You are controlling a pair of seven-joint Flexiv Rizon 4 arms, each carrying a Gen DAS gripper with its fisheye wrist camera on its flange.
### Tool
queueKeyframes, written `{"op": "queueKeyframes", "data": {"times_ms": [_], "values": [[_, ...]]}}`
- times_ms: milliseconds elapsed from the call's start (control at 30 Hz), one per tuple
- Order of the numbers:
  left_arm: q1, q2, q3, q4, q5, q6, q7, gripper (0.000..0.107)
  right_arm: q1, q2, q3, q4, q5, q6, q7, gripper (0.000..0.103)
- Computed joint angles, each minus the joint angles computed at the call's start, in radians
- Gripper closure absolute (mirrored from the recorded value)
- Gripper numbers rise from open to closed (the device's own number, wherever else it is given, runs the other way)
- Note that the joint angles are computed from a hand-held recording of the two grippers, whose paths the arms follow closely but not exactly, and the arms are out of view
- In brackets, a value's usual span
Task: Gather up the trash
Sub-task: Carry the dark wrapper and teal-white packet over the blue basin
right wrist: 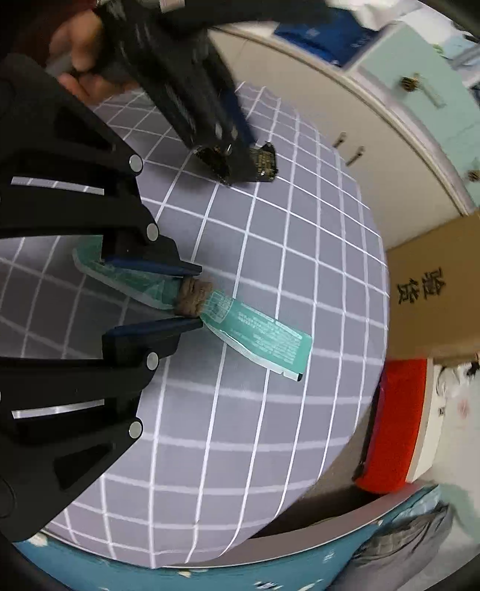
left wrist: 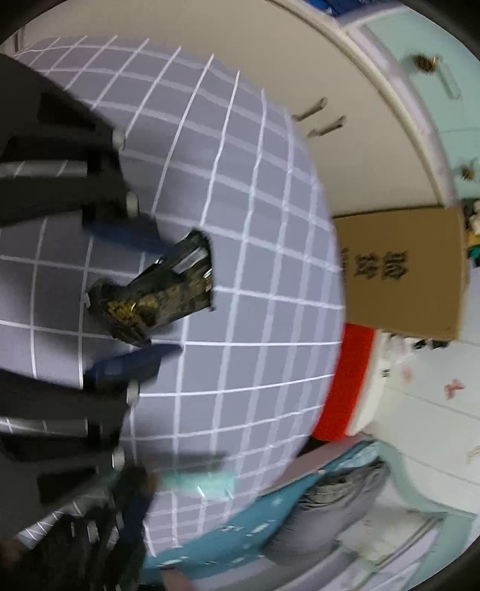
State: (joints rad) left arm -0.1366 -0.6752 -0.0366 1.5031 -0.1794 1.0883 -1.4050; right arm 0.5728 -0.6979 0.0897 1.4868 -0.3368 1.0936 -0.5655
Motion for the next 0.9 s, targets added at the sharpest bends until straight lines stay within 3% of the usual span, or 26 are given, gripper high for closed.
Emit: {"op": "queueKeyframes", "data": {"times_ms": [133,300,433,567,667,900], "values": [[-0.011,0.003,-0.004,-0.01,0.003,-0.018,0.0,0.096,0.012,0.078,-0.043,0.126,-0.017,0.101,0.081,0.08],[-0.049,0.105,-0.03,0.072,0.011,0.029,-0.004,0.096,0.04,0.232,-0.117,0.339,-0.105,0.238,0.226,0.08],[-0.096,0.209,-0.065,0.163,-0.001,0.084,0.004,0.096,0.071,0.379,-0.2,0.515,-0.272,0.327,0.374,0.08],[-0.175,0.291,-0.079,0.213,0.016,0.089,-0.032,0.096,0.068,0.581,-0.27,0.696,-0.529,0.334,0.555,0.08],[-0.23,0.341,-0.093,0.232,0.035,0.089,-0.061,0.096,0.009,0.724,-0.239,0.793,-0.645,0.3,0.635,0.08],[-0.35,0.399,-0.097,0.219,0.132,0.087,-0.162,0.096,-0.103,0.952,-0.106,0.944,-0.636,0.232,0.674,0.08]]}}
